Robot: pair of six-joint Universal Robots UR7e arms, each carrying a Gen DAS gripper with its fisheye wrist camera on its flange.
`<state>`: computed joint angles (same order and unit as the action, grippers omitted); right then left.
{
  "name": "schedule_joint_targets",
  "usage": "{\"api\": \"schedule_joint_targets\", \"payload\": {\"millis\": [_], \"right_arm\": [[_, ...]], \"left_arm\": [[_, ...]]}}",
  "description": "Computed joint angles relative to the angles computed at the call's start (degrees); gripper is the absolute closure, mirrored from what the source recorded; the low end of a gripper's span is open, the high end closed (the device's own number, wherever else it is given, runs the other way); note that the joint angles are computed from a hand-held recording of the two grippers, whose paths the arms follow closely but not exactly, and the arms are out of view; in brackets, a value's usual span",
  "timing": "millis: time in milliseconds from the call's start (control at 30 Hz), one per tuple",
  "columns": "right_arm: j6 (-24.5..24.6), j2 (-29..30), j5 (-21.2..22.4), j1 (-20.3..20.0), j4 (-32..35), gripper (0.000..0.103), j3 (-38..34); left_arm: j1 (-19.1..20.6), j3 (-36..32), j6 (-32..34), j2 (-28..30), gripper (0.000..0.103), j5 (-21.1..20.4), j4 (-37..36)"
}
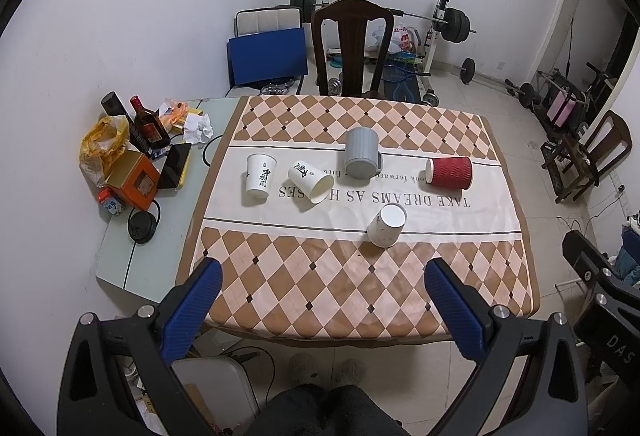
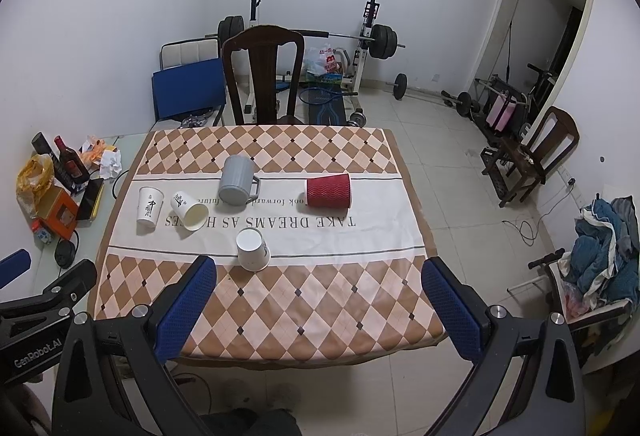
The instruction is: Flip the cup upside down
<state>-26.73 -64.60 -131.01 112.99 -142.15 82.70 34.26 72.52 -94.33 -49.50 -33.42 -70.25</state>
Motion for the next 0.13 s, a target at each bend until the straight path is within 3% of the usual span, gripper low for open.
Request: {"api": "schedule_joint_targets", "payload": {"millis": [133], "right_arm": [[0.28, -0.05, -0.13, 0.17, 0.23, 0.0, 0.06]], "left_arm": [[-0.09, 0.47, 0.2, -0.19, 0.0, -0.02, -0.48]]}}
